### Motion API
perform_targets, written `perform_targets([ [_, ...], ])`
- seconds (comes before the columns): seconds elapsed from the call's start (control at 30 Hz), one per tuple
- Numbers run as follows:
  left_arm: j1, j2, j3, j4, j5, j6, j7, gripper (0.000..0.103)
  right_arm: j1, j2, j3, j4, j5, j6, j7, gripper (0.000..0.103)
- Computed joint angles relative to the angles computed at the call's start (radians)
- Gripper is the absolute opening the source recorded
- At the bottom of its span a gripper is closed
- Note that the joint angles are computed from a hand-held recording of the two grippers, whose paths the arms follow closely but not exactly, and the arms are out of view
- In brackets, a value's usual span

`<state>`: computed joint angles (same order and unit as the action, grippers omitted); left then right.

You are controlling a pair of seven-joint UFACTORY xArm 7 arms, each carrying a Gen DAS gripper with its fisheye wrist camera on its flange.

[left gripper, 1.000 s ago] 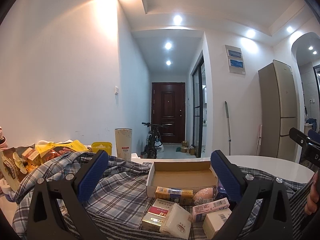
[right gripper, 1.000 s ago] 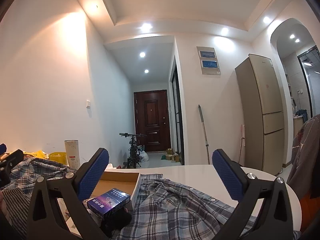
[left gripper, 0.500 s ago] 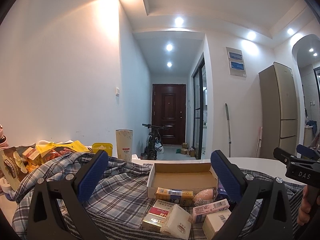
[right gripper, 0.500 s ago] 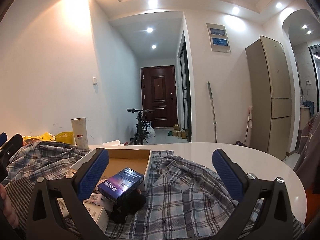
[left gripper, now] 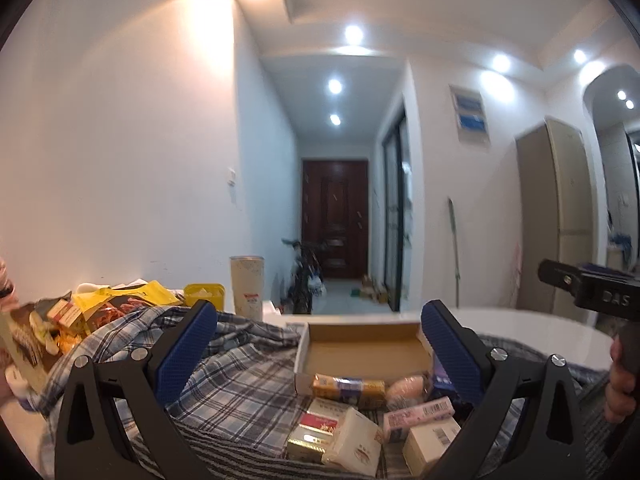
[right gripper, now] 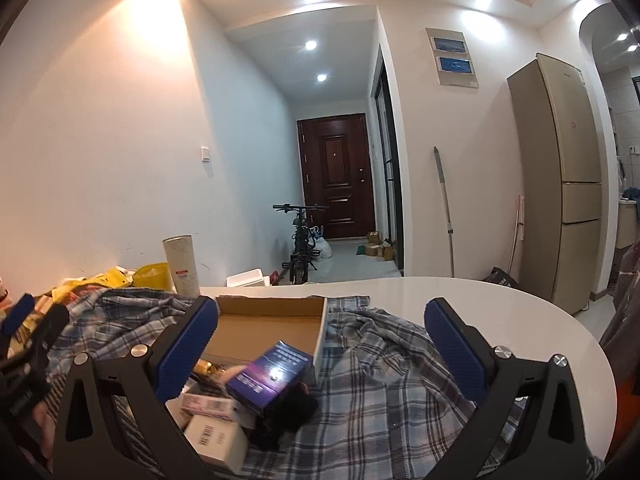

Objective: Organize objects

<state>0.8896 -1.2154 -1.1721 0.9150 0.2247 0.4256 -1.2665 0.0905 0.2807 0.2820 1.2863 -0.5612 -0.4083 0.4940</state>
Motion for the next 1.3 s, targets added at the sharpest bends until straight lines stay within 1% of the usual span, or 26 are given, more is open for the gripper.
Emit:
perform_targets([
  [0.07,0.002,0.065,0.018,0.047,0.019,0.022,0.073,0.103,0.03,-0.004,-0.015,0.027,0.033,0.069,-0.025,0.103],
  [0.1,0.012,0.074,0.022,0.067,0.027,0.029,0.093,0.103,0.039,0.004,-0.014,0.047,0.052,0.099,-0.043,0.103],
  [0.13,0.027,0.073,0.028,0.082,0.034,0.022,0.104,0.103,0.016,0.02,0.021,0.072,0.046,0.128,-0.047,0.103],
  [0.2,0.072,0.063,0.031,0.109,0.05,0.0,0.126,0.103,-0.035,0.055,0.105,0.124,0.044,0.218,-0.062,0.103],
  [0.23,0.09,0.069,0.025,0.126,0.051,0.009,0.144,0.103,-0.073,0.078,0.167,0.15,0.05,0.26,-0.079,0.103],
  [0.27,0.112,0.073,0.015,0.142,0.049,0.01,0.158,0.103,-0.141,0.114,0.27,0.18,0.059,0.31,-0.114,0.103],
  [0.33,0.145,0.05,-0.002,0.141,0.027,-0.007,0.143,0.103,-0.207,0.178,0.398,0.227,0.097,0.387,-0.185,0.103],
  [0.37,0.161,0.031,-0.015,0.137,0.01,-0.003,0.125,0.103,-0.25,0.222,0.479,0.246,0.12,0.418,-0.236,0.103],
  [0.4,0.175,0.024,-0.032,0.133,-0.009,0.002,0.112,0.103,-0.268,0.258,0.527,0.266,0.142,0.454,-0.271,0.103],
  [0.43,0.179,0.028,-0.042,0.122,-0.026,0.001,0.107,0.103,-0.264,0.274,0.538,0.28,0.158,0.482,-0.289,0.103],
  [0.47,0.181,0.046,-0.057,0.107,-0.048,-0.004,0.098,0.103,-0.238,0.289,0.524,0.303,0.168,0.516,-0.299,0.103],
  [0.5,0.182,0.071,-0.069,0.096,-0.069,-0.008,0.091,0.103,-0.2,0.299,0.493,0.326,0.172,0.547,-0.302,0.102],
  [0.53,0.182,0.118,-0.082,0.09,-0.088,-0.01,0.094,0.103,-0.172,0.313,0.473,0.346,0.173,0.577,-0.315,0.097],
  [0.57,0.178,0.188,-0.091,0.086,-0.101,-0.016,0.114,0.103,-0.14,0.331,0.454,0.374,0.173,0.615,-0.334,0.094],
  [0.6,0.173,0.228,-0.092,0.074,-0.11,-0.033,0.114,0.103,-0.111,0.346,0.432,0.396,0.173,0.644,-0.347,0.091],
  [0.67,0.173,0.235,-0.087,0.066,-0.112,-0.013,0.078,0.103,-0.068,0.378,0.405,0.437,0.186,0.695,-0.375,0.088],
  [0.73,0.171,0.239,-0.082,0.061,-0.103,-0.011,0.053,0.103,-0.038,0.414,0.395,0.492,0.214,0.754,-0.409,0.081],
  [0.87,0.171,0.271,-0.09,0.069,-0.074,-0.01,0.043,0.103,0.03,0.444,0.33,0.557,0.251,0.835,-0.426,0.074],
  [0.93,0.172,0.28,-0.096,0.067,-0.064,-0.013,0.04,0.103,0.04,0.443,0.316,0.56,0.277,0.842,-0.446,0.069],
  [0.97,0.161,0.278,-0.093,0.066,-0.06,-0.004,0.038,0.103,0.041,0.435,0.309,0.55,0.29,0.835,-0.454,0.068],
  [1.07,0.16,0.276,-0.092,0.066,-0.052,0.001,0.026,0.103,0.052,0.412,0.28,0.524,0.32,0.808,-0.476,0.065],
  [1.17,0.152,0.277,-0.084,0.058,-0.048,0.008,0.013,0.103,0.08,0.378,0.225,0.491,0.324,0.778,-0.493,0.061],
  [1.27,0.148,0.287,-0.081,0.051,-0.041,0.008,0.0,0.103,0.112,0.353,0.167,0.482,0.334,0.788,-0.504,0.059],
  [1.3,0.148,0.292,-0.081,0.051,-0.038,0.009,-0.002,0.103,0.109,0.348,0.163,0.48,0.351,0.795,-0.519,0.058],
])
